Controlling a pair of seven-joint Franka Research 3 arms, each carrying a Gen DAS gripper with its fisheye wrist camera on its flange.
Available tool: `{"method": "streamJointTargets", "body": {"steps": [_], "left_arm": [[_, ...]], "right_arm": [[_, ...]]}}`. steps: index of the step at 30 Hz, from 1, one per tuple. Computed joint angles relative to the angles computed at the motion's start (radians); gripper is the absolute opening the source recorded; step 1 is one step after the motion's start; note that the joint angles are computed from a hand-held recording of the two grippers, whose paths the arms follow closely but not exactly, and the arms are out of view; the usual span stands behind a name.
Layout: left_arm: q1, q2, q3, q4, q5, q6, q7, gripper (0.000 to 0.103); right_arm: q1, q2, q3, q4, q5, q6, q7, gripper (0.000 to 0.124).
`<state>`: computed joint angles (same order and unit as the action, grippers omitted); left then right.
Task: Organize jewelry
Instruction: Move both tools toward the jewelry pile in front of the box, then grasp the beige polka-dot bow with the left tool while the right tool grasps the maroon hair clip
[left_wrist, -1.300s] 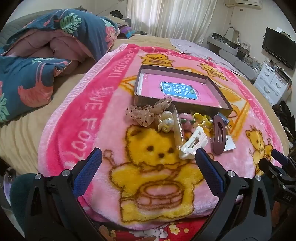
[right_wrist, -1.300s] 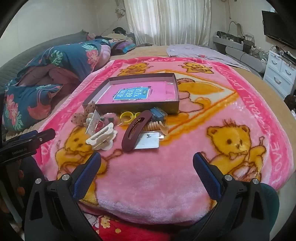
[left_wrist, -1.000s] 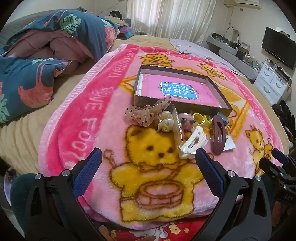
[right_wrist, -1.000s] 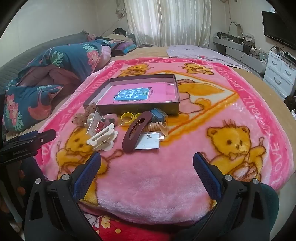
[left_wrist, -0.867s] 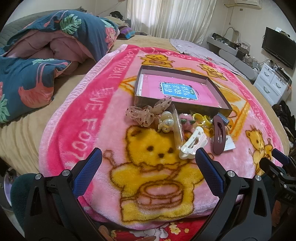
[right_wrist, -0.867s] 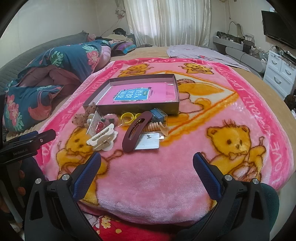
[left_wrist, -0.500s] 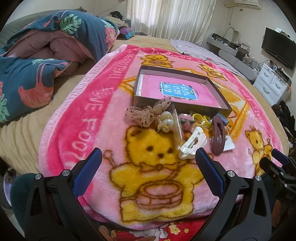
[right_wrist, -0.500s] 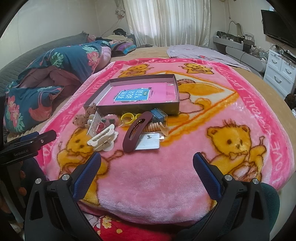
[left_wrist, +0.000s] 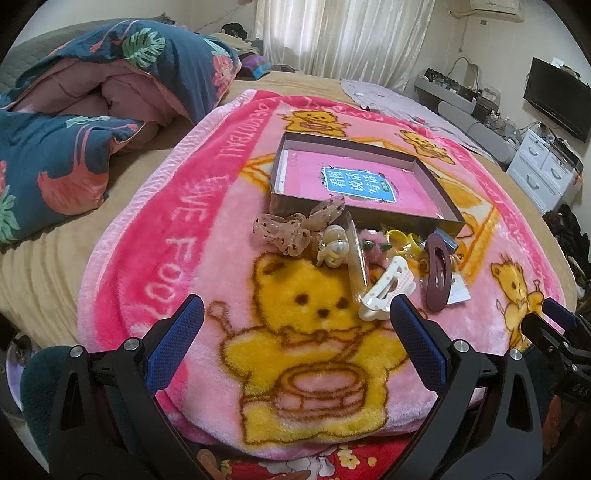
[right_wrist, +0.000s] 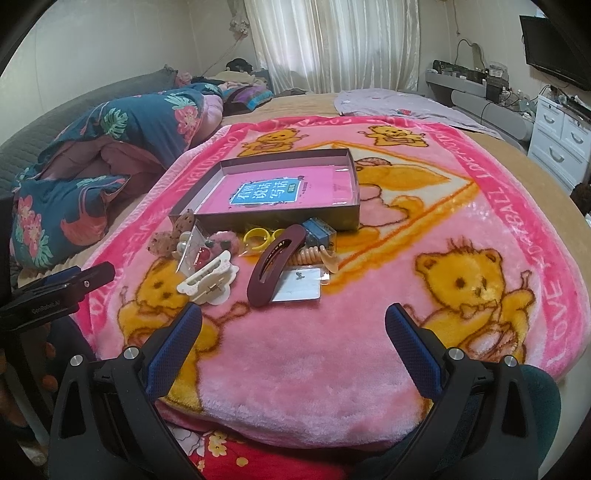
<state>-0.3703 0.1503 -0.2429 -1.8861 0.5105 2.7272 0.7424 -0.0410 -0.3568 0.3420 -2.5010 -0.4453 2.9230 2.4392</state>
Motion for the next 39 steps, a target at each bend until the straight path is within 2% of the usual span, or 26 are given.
{"method": "streamJointTargets", "body": {"steps": [5, 11, 14, 22, 28, 31, 36, 39], "left_arm": [[0.008, 0.013, 0.005, 0.008, -0.011, 0.002, -0.002, 0.095], [0.015, 0.019, 0.017, 0.007, -0.008, -0.004, -0.027, 0.095], [0.022, 0.022, 0.022, 0.006, -0.008, -0.008, -0.038, 0.095], [0.035, 0.036, 0.032, 0.017, 0.004, -0.023, -0.062, 0.095], [0.043, 0.068, 0.031, 0.052, -0.028, -0.023, -0.031, 0.095], [0.041, 0.094, 0.029, 0.086, -0.039, -0.037, -0.008, 0.095], [0.06, 0.152, 0.001, 0.147, -0.145, -0.051, 0.107, 0.095], [0.056, 0.193, -0.003, 0.2, -0.178, -0.07, 0.17, 0.095]], "right_arm": [[0.004, 0.017, -0.011, 0.025, -0.005, -0.027, -0.023, 0.099], [0.065, 0.082, -0.066, 0.096, 0.013, -0.075, -0.078, 0.099], [0.119, 0.12, -0.11, 0.134, 0.057, -0.106, -0.132, 0.099], [0.204, 0.196, -0.193, 0.167, 0.193, -0.029, -0.241, 0.099], [0.207, 0.275, -0.209, 0.226, 0.155, -0.026, -0.234, 0.099], [0.23, 0.311, -0.234, 0.256, 0.186, -0.034, -0.259, 0.099], [0.26, 0.366, -0.268, 0.308, 0.149, -0.051, -0.243, 0.098], [0.278, 0.393, -0.287, 0.336, 0.136, -0.065, -0.247, 0.09]]}}
